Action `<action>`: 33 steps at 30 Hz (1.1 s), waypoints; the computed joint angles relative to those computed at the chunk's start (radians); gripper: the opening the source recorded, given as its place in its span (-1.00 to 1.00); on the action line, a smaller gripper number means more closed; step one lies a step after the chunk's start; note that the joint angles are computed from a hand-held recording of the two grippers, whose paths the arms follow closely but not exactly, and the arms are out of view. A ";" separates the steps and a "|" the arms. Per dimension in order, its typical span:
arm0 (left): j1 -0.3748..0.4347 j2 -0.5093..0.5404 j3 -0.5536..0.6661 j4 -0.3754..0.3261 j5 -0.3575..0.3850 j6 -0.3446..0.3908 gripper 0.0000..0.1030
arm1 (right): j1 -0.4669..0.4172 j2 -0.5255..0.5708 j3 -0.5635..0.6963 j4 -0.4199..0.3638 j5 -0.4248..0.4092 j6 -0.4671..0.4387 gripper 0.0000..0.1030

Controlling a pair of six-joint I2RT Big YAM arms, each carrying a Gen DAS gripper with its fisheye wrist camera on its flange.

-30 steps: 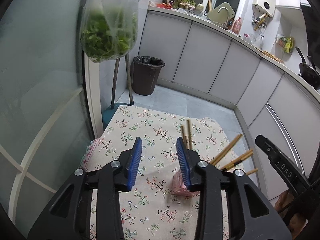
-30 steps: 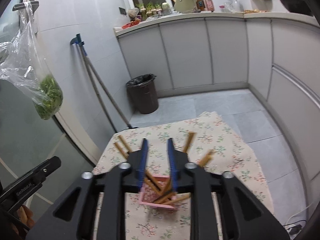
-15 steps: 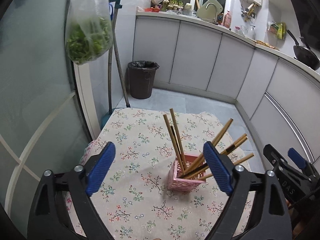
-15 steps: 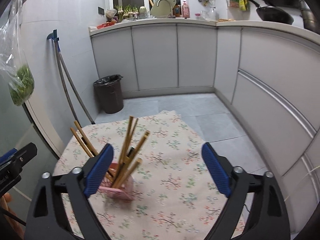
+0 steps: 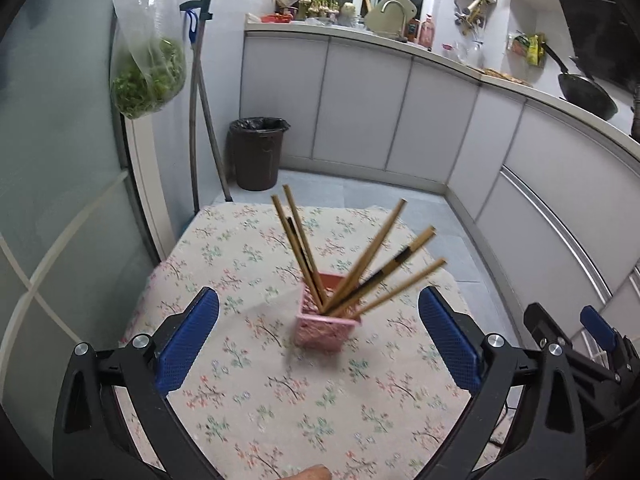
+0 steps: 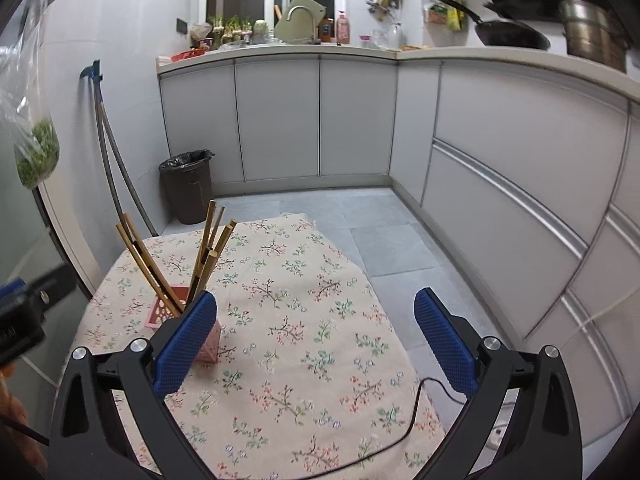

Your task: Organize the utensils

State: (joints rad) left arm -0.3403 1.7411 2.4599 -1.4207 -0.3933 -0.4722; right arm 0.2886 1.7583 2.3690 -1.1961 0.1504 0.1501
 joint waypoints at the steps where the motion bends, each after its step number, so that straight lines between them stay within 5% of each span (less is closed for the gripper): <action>1: -0.008 -0.002 -0.001 -0.004 -0.010 0.001 0.86 | -0.001 -0.006 -0.003 -0.003 0.000 0.006 0.87; 9: -0.048 -0.010 0.006 -0.002 -0.073 0.036 0.86 | -0.008 -0.031 -0.012 -0.015 -0.028 0.025 0.87; 33: -0.050 0.009 0.020 -0.016 -0.080 0.050 0.86 | -0.023 -0.012 0.007 -0.037 -0.061 0.039 0.87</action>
